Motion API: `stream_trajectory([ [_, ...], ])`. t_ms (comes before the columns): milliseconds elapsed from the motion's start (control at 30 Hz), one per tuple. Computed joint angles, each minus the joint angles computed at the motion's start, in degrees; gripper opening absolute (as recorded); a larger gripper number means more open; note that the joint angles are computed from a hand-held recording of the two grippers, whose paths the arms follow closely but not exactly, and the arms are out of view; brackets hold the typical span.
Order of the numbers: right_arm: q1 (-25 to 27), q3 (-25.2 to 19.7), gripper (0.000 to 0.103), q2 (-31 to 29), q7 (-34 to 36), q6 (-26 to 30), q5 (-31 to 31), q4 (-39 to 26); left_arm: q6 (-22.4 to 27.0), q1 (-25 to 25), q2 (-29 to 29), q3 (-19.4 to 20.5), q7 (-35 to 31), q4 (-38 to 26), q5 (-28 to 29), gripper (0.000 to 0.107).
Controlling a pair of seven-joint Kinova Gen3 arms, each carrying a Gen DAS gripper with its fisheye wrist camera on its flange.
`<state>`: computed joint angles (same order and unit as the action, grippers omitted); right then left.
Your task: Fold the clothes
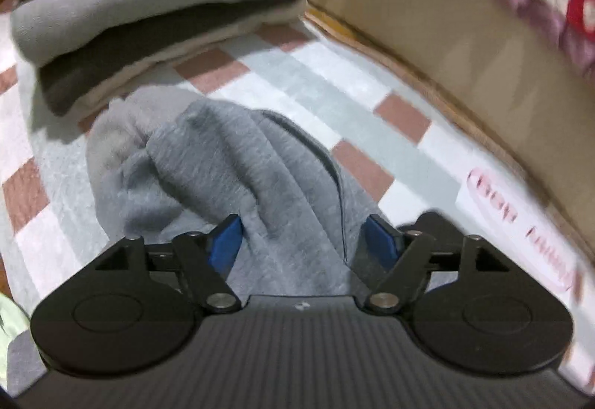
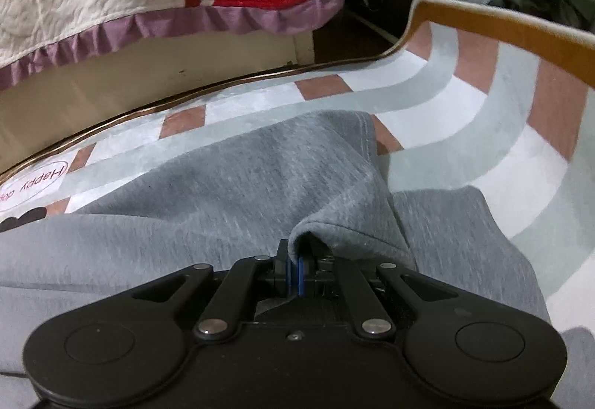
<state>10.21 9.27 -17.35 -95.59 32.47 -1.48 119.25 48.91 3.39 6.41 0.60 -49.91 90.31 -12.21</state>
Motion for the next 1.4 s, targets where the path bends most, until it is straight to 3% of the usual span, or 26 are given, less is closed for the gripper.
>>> stream_trajectory([
  [67,-1.8,2.9,0.004,-0.3,2.5,-0.6,-2.7,0.1,-0.4,-1.3,1.2,1.0,-3.7,0.0,1.5,0.068],
  [133,-4.3,6.8,0.004,-1.3,6.2,-2.1,-6.7,0.9,-4.3,0.6,0.7,-0.7,-5.3,2.8,0.2,0.008],
  [300,-9.9,14.1,0.004,-3.6,13.0,-4.6,-15.9,1.6,-12.2,13.5,-6.5,-13.3,-6.5,9.1,-2.9,0.006],
  [533,-17.3,19.1,0.004,-6.6,16.4,-7.2,-22.8,-2.8,-13.1,26.7,-19.7,-31.8,-15.9,10.6,12.6,0.005],
  [667,-24.2,22.2,0.004,-9.9,14.9,-12.8,-25.4,-4.7,-12.0,30.4,-24.8,-40.0,-20.4,11.8,21.9,0.005],
  [733,-27.2,22.7,0.004,-13.2,14.5,-17.4,-28.0,-3.3,-12.2,29.5,-26.0,-42.4,-22.2,13.9,26.6,0.005],
  [833,-24.9,18.7,0.004,-15.2,12.0,-21.0,-26.6,-2.1,-10.1,22.2,-26.5,-40.6,-27.3,16.6,33.5,0.005],
  [900,-19.7,14.4,0.004,-15.0,9.9,-18.7,-22.9,-2.7,-8.5,17.2,-26.6,-38.8,-31.5,18.2,38.2,0.005],
  [1033,-15.2,10.8,0.004,-16.9,6.2,-15.9,-19.7,-3.3,-5.7,7.0,-27.3,-34.2,-38.8,20.3,46.9,0.004],
  [1133,-13.1,9.0,0.004,-16.7,3.6,-16.5,-16.8,-5.0,-6.3,4.3,-27.8,-33.0,-42.7,20.5,53.4,0.003],
  [1233,-17.9,12.8,0.004,-13.5,5.3,-13.8,-14.8,-11.0,-6.1,0.3,-24.4,-29.3,-45.7,16.4,55.1,0.002],
  [1300,-22.2,16.8,0.004,-10.2,8.0,-10.7,-14.8,-16.3,-5.2,1.9,-19.6,-29.9,-48.3,12.4,56.7,0.001],
  [1400,-30.1,24.7,0.004,-2.3,5.4,-7.3,-10.8,-24.3,0.2,6.4,-13.4,-31.6,-45.5,4.9,52.8,0.002],
])
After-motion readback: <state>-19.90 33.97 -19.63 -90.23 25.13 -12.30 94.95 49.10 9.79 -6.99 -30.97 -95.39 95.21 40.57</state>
